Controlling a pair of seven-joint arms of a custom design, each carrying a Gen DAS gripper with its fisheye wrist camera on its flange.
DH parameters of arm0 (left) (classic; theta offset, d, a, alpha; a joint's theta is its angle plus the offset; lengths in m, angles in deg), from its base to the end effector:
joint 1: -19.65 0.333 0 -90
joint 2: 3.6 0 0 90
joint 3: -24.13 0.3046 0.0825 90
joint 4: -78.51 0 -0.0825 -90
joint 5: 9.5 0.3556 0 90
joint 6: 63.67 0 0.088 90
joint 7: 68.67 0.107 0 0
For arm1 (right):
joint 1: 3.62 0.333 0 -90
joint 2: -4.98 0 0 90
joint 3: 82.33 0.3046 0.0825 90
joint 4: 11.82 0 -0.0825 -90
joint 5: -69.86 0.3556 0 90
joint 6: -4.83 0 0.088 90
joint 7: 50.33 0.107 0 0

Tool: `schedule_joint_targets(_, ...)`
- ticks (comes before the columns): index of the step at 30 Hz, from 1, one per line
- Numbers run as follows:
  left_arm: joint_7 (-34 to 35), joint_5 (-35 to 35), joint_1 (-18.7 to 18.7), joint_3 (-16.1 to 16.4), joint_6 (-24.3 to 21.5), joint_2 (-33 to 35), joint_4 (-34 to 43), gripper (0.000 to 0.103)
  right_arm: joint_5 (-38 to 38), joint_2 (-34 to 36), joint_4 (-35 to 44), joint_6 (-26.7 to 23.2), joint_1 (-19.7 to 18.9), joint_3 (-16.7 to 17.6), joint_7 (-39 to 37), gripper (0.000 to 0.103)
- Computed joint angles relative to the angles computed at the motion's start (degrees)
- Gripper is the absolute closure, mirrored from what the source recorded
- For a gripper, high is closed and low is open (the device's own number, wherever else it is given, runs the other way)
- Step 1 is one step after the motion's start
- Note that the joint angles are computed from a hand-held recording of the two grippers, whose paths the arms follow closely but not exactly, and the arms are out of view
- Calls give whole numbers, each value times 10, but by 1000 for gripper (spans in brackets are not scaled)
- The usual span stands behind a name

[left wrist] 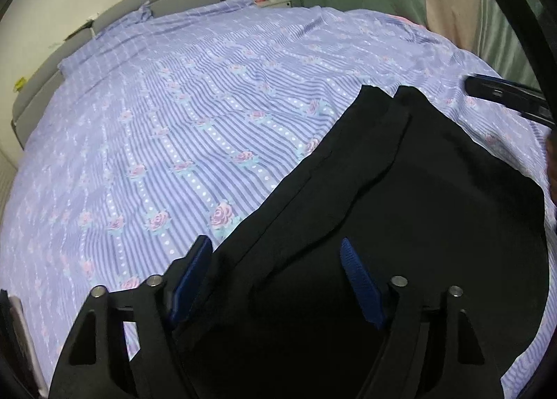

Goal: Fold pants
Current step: 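Grasp the pants edge with the left gripper while the right gripper grasps the other edge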

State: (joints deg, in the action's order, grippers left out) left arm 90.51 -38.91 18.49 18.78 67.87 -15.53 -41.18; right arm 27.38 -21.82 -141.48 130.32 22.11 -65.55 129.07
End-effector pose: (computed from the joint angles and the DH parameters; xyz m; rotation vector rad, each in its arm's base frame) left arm 0.5015 -0.0713 0.5577 -0.6970 2.6672 -0.7277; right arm 0.3204 0.2872 0.5813 -1.2473 2.0752 -0.8224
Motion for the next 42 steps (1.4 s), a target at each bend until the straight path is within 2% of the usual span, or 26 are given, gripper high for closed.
schedule_joint_targets(2, -7, 12, 2, -1, -12, 11, 12, 40, 11, 24, 4, 42, -3, -31, -36, 44)
schedule_joint_targets(6, -14, 29, 5, -3, -28, 23, 23, 49, 44, 59, 9, 97, -16, -63, -75, 44)
schedule_joint_targets(7, -23, 40, 6, -5, -35, 30, 30, 60, 61, 70, 13, 103, -19, -70, -82, 46)
schedule_joint_targets(8, -32, 47, 8, -5, -46, 36, 37, 71, 70, 75, 13, 109, -23, -72, -82, 52)
schedule_joint_targets(10, -45, 49, 10, -3, -73, 43, 49, 80, 94, 87, 14, 127, -24, -81, -103, 64)
schedule_joint_targets(11, -47, 50, 10, -4, -72, 42, 46, 85, 107, 92, 14, 134, -24, -84, -113, 73)
schedule_joint_targets(13, -38, 53, 9, -5, -57, 32, 32, 90, 115, 96, 12, 148, -28, -82, -118, 85)
schedule_joint_targets(14, -35, 51, 9, -4, -49, 24, 23, 93, 105, 97, 14, 146, -33, -75, -110, 91)
schedule_joint_targets(15, -35, 49, 10, -3, -49, 22, 22, 94, 97, 97, 17, 143, -36, -69, -104, 93)
schedule_joint_targets(16, -34, 45, 10, -1, -47, 16, 19, 95, 80, 98, 25, 124, -41, -58, -89, 99)
schedule_joint_targets(19, -30, 36, 13, 3, -40, 11, 20, 97, 40, 104, 44, 110, -47, -47, -65, 99)
schedule_joint_targets(22, -41, 45, 14, -3, -9, 20, 25, 97, 27, 121, 68, 90, -49, -50, -64, 99)
schedule_joint_targets(27, -72, 68, 15, -6, -5, 47, 45, 97, 19, 138, 86, 86, -51, -61, -51, 99)
schedule_joint_targets(28, -72, 75, 14, -8, 2, 46, 39, 93, 24, 136, 84, 89, -50, -64, -51, 99)
schedule_joint_targets(30, -79, 89, 11, -14, 45, 35, 14, 76, 39, 135, 85, 84, -46, -66, -61, 94)
schedule_joint_targets(31, -81, 92, 10, -16, 68, 29, 2, 60, 45, 137, 92, 66, -41, -62, -73, 85)
schedule_joint_targets(32, -71, 77, 7, -11, 74, 24, -2, 50, 45, 137, 97, 49, -37, -58, -83, 75)
schedule_joint_targets(34, -61, 34, 8, 6, 32, 19, 17, 47, 25, 136, 114, 0, -27, -38, -87, 70)
schedule_joint_targets(36, -62, -3, 17, 23, -2, 4, 29, 38, 10, 131, 127, -25, -13, -25, -95, 68)
schedule_joint_targets(38, -57, -33, 32, 41, -18, -20, 27, 31, 0, 132, 150, -50, 4, -9, -99, 53)
schedule_joint_targets(40, -49, -59, 52, 68, -45, -42, 28, 30, -17, 137, 173, -71, 20, 9, -80, 44)
schedule_joint_targets(42, -42, -70, 80, 99, -88, -55, 36, 27, -29, 149, 198, -79, 39, 25, -66, 41)
